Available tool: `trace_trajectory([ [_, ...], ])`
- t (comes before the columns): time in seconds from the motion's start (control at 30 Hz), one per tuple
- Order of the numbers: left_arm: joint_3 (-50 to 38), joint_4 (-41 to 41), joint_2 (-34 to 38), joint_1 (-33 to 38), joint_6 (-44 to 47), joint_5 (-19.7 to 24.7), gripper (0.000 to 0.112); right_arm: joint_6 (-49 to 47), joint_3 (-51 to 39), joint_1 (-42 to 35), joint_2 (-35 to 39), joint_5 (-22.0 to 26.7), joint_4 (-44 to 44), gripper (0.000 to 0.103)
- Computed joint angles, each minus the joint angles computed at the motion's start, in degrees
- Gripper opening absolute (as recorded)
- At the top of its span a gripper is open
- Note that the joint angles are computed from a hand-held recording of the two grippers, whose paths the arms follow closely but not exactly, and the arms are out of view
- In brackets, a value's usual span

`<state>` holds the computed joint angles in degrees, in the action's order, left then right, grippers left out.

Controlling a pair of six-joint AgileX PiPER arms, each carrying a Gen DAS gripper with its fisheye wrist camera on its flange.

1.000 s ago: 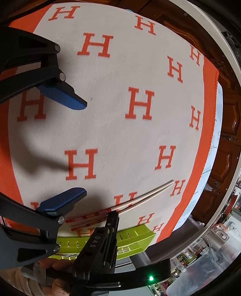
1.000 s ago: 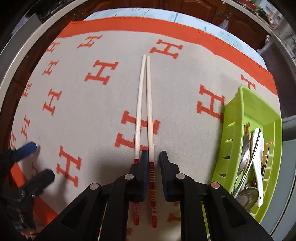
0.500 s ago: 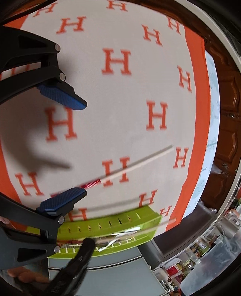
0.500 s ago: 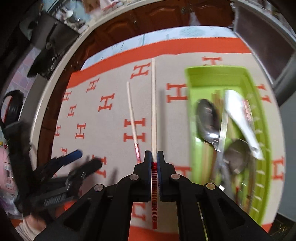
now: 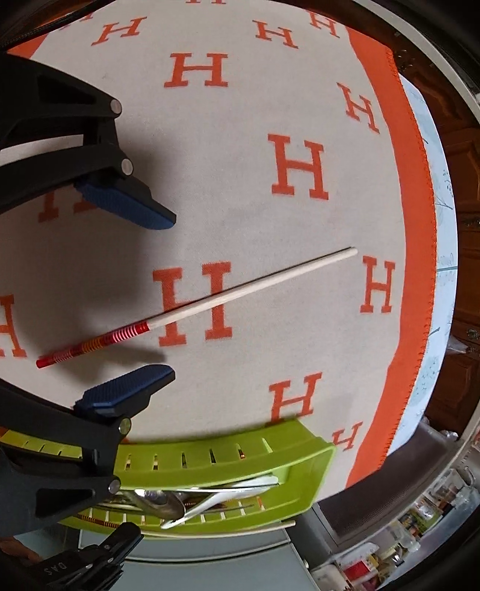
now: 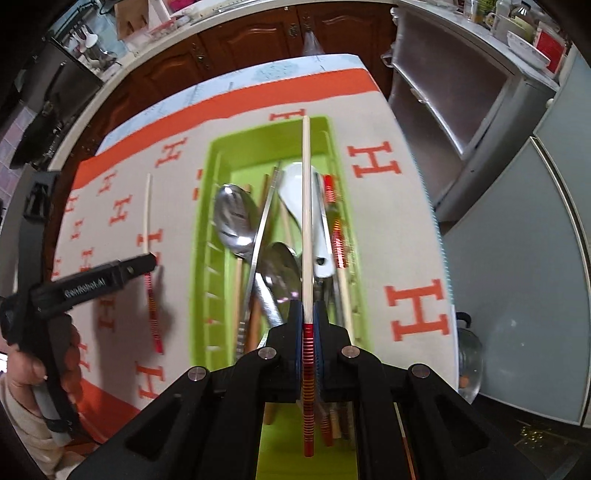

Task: Organize utensils
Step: 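Grasp the other red-tipped chopstick with the left tool while the right tool holds its own, then carry both wooden chopsticks into the green tray and open both tools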

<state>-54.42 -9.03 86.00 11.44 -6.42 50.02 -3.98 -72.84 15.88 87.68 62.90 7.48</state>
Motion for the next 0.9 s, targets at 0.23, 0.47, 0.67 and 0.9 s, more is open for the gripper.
trace_trajectory([
  [0.23,-2.9,9.4,3.0,-6.5,-9.7,1.6,0.074,-0.8,1.1,-0.5,1.3,-1.1,-2.3,0.005],
  [0.47,-3.3,11.7,2.5,-8.8,-12.3,1.4,0.042,-0.7,2.9,-1.5,-1.6,-2.7,2.3,0.007],
  [0.67,-3.2,7.6,2.0,-8.6,-9.9,0.6,0.005,-2.8,4.4,-5.2,-5.0,-1.1,7.5,0.009],
  [0.9,-0.3,-9.6,-0.1,0.4,2.4,2.9,0.003,-5.1,6.8,-8.2,-8.4,0.1,11.9,0.009],
])
